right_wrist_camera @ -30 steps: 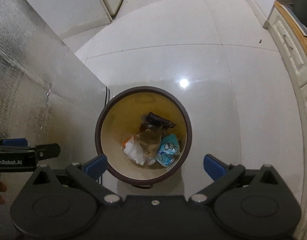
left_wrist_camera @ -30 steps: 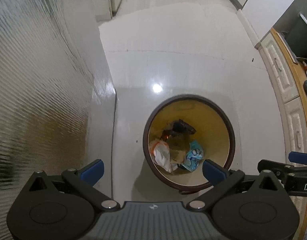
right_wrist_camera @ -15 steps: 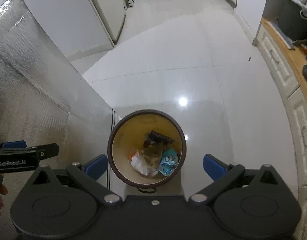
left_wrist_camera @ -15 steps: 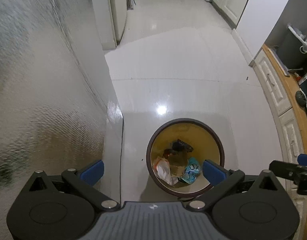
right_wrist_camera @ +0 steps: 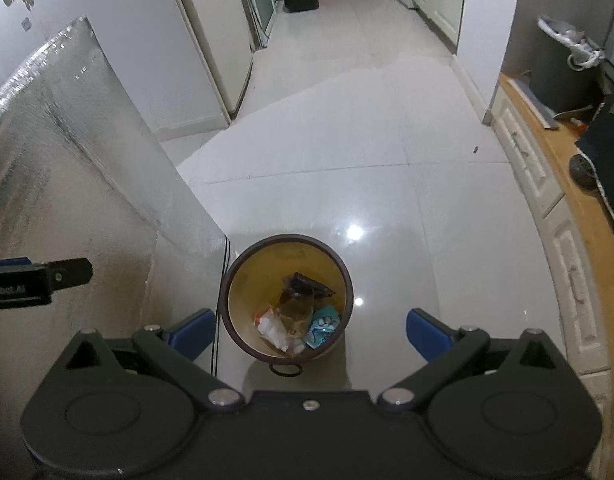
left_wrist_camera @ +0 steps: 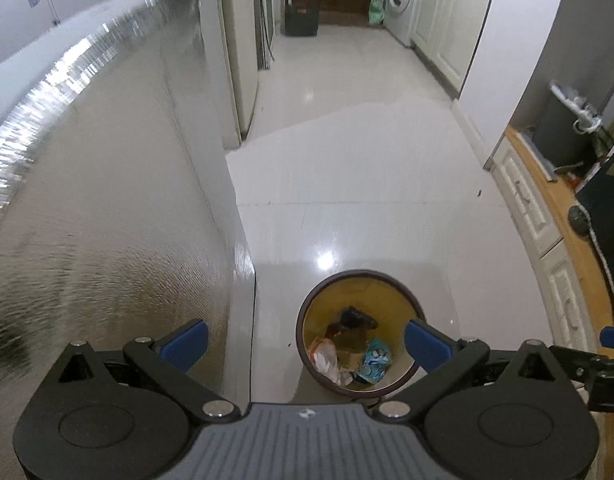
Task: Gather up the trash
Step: 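Raise both empty tools away from the bin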
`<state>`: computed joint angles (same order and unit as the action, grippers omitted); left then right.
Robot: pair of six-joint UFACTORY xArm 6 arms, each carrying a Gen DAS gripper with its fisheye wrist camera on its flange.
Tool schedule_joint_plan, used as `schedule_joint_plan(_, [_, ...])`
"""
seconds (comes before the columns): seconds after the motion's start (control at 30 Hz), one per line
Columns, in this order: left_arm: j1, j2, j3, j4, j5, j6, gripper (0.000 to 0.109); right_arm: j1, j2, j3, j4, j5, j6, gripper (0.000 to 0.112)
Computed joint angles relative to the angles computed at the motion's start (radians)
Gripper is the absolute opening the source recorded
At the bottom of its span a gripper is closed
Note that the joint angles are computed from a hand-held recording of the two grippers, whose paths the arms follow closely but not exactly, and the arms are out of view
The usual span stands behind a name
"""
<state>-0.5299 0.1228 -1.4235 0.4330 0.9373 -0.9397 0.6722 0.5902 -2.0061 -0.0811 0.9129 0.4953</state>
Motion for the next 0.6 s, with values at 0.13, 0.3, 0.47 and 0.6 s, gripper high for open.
schedule_joint_plan(0.13, [-0.031,-0.065,0.034,0.032,-0.007,-0.034,0.103,0.004,-0.104,0.12,-0.023,-0.051,0.029,0.103])
schedule_joint_plan(0.3, [-0.073,-0.129,0.075,0.07,0.006,-0.071,0.103,0.009,-0.205,0.233,-0.042,-0.102,0.058,0.103])
schedule_joint_plan(0.47, [-0.116,-0.187,0.127,0.107,0.032,-0.109,0.103,0.024,-0.278,0.316,-0.083,-0.136,0.078,0.103])
schedule_joint_plan(0.6, [-0.138,-0.238,0.187,0.119,0.035,-0.138,0.103,0.042,-0.332,0.39,-0.114,-0.166,0.108,0.103])
